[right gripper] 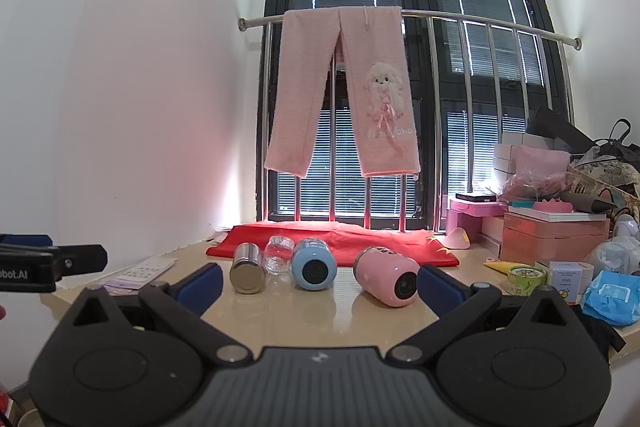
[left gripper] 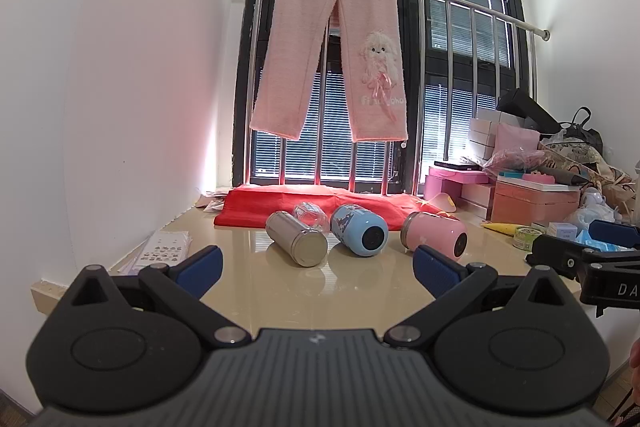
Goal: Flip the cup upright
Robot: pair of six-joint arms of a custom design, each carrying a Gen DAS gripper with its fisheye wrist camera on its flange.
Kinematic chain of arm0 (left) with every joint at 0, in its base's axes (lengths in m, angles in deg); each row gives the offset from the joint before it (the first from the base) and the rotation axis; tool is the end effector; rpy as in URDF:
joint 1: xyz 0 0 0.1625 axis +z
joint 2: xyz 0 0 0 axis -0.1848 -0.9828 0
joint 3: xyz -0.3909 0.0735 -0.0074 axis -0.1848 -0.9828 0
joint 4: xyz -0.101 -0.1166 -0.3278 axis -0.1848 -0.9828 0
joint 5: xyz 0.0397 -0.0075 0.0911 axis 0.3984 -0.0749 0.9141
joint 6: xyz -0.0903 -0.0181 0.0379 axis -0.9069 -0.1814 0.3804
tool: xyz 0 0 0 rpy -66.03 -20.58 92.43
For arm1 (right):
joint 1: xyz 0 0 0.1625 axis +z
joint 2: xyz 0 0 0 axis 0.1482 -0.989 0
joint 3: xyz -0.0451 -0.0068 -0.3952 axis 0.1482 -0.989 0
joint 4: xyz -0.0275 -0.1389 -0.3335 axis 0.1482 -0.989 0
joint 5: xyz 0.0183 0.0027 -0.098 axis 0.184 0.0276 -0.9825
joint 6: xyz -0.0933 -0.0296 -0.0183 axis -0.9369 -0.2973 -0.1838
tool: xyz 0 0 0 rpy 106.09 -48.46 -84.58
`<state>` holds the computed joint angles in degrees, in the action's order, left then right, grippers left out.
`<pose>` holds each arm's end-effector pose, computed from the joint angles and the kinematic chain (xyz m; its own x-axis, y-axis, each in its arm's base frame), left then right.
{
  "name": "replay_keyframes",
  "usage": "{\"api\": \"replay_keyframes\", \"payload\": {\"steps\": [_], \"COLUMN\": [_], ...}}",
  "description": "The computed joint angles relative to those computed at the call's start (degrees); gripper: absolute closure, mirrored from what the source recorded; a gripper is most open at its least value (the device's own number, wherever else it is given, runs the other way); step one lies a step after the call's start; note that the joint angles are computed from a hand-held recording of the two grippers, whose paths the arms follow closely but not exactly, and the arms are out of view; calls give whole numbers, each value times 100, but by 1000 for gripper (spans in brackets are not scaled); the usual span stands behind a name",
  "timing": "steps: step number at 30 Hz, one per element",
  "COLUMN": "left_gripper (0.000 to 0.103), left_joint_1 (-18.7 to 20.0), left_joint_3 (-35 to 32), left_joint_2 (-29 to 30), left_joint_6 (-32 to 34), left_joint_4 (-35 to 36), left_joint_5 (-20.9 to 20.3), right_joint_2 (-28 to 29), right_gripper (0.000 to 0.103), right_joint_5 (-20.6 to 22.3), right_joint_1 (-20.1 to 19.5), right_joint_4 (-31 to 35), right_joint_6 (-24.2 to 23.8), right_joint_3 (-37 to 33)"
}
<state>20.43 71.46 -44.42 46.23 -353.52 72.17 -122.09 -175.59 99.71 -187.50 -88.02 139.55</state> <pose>-0.1792 -0.2671 0.2073 -0.7231 -0.1606 -0.6718 0.6578 0.1364 -0.7407 0.2394 -0.3256 0.1369 -0.6706 -0.4012 0.6240 -0.7093 0.1008 -0.6976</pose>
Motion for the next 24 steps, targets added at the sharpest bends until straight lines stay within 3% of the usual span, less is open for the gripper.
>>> {"api": "replay_keyframes", "payload": {"steps": [24], "left_gripper": [0], "left_joint_1": [-79], "left_joint_3": [78], "left_joint_2": [-71], "left_joint_6": [-157], "left_joint_4": [132], "left_joint_5": [76], "right_joint_2": [-28], "right_gripper": [0], "right_joint_5": [16], "right_joint_1": [1], "right_joint_4": [35], "right_joint_6": [-8], "right_joint_3": [-8]}}
